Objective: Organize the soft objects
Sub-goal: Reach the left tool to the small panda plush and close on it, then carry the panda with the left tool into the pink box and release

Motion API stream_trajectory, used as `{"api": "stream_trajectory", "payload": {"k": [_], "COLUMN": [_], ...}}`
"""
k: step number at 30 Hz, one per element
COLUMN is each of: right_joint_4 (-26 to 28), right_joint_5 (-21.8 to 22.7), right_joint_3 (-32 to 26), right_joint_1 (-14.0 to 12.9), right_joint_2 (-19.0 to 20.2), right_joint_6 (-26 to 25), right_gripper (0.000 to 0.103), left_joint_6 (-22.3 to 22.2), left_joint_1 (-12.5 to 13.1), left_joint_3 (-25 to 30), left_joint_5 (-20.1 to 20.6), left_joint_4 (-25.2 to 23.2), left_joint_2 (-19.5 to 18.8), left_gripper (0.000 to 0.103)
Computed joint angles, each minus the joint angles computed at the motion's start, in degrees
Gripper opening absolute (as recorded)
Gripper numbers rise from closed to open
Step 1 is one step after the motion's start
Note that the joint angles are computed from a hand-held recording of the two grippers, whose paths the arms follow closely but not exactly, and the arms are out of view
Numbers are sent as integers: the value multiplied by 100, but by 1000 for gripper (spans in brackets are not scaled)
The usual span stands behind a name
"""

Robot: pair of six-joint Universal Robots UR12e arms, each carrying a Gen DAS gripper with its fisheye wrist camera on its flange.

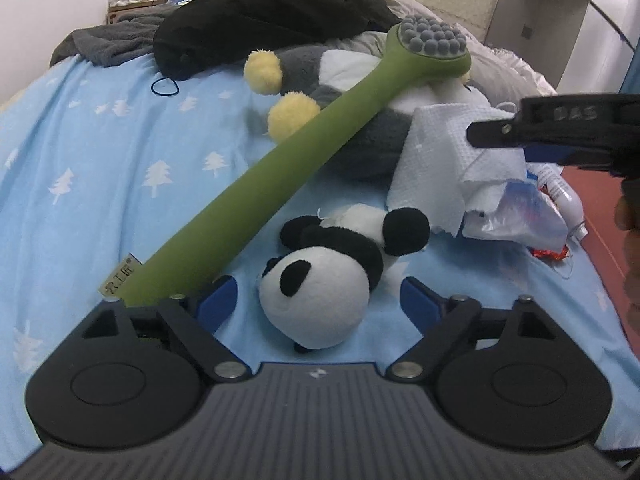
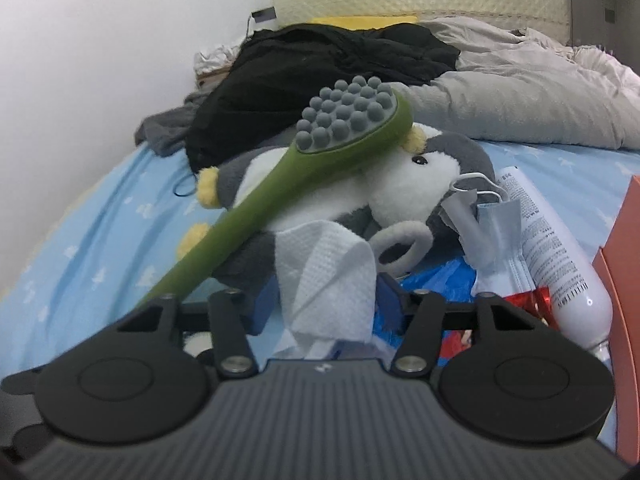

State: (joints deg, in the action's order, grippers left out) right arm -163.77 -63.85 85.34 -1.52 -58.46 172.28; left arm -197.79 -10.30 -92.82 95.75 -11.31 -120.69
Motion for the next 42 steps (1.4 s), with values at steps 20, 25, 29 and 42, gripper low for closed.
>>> {"api": "stream_trajectory", "payload": {"k": [20, 25, 29, 42], "right_joint_4": [125, 114, 122, 168], "right_joint_5": [-248, -230, -169, -237], "right_joint_3": [397, 706, 986, 1975], "right_joint_1": [29, -26, -104, -426], "right_joint_2": [-341, -633, -888, -1824], "right_joint_6": [109, 91, 60, 217], "right_gripper": [7, 7, 7, 7], "left_joint_6": [-451, -488, -517, -624], "left_joint_1": [-40, -111, -171, -452], "left_joint_3": [-176, -315, -431, -788], "left_joint_5": [30, 75, 130, -53], "left_joint_4": [95, 139, 127, -148], "left_joint_2": [214, 409, 575, 1178], "left_gripper": [62, 61, 61, 62]}}
